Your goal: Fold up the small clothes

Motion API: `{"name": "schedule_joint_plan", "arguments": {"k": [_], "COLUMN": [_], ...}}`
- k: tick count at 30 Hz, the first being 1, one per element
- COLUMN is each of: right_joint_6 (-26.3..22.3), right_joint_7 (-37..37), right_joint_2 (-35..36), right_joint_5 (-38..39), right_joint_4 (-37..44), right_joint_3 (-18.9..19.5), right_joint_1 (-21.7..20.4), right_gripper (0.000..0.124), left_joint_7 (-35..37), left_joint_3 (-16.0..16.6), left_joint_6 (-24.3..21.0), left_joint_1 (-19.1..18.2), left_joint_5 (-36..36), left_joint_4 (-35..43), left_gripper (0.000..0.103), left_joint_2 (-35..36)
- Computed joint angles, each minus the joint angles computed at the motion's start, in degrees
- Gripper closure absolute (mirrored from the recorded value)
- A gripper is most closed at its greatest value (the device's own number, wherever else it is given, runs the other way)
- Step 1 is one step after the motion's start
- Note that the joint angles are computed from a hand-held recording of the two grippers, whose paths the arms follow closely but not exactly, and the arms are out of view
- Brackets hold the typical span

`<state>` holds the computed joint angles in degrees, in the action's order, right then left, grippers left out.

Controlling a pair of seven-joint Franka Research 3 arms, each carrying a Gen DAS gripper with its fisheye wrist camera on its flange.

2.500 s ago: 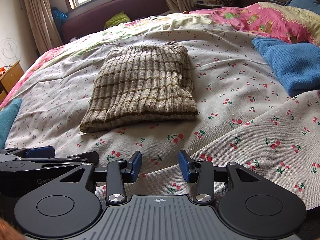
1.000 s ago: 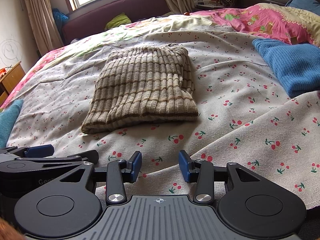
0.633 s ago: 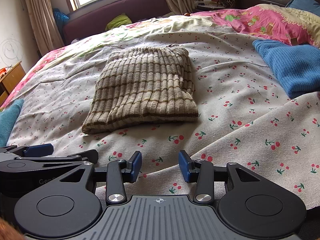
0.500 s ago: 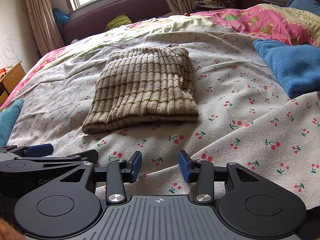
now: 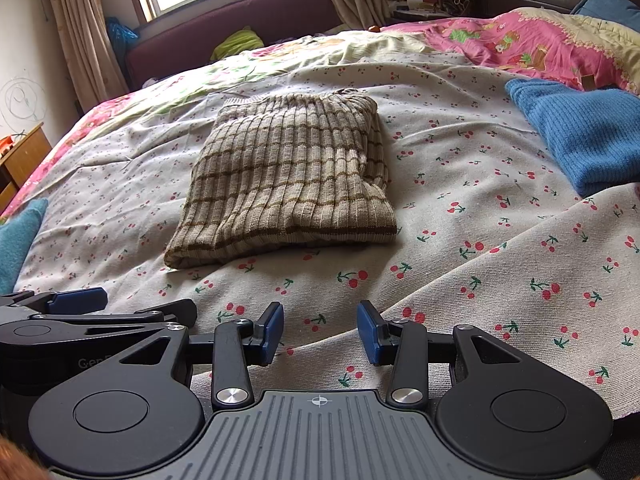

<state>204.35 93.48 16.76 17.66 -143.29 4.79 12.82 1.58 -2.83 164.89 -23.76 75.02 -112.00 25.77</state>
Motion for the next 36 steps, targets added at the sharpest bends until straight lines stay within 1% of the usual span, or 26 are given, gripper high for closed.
{"name": "schedule_joint_plan", "arguments": {"k": [28,36], "right_joint_6": [0.1,0.0], "right_joint_7": [0.4,0.5], "right_joint_2": [0.0,-0.2], "right_joint_5": [-0.4,-0.7], "right_joint_4": [0.0,-0.1], "right_joint_3": [0.1,0.1], "right_joint_1": [-0.2,-0.3], "right_gripper": [0.084,0.084], "left_joint_7": [-0.8,-2.4], "left_joint_3": [-0.1,-0.2], "left_joint_6": [-0.5,-0.9], "left_joint_1": [-0.1,-0.1], "left_joint_5": [0.8,2.2], "left_joint_4": [0.0,0.0], "left_gripper": [0.005,0.005], "left_joint_2": [-0.1,-0.4]}}
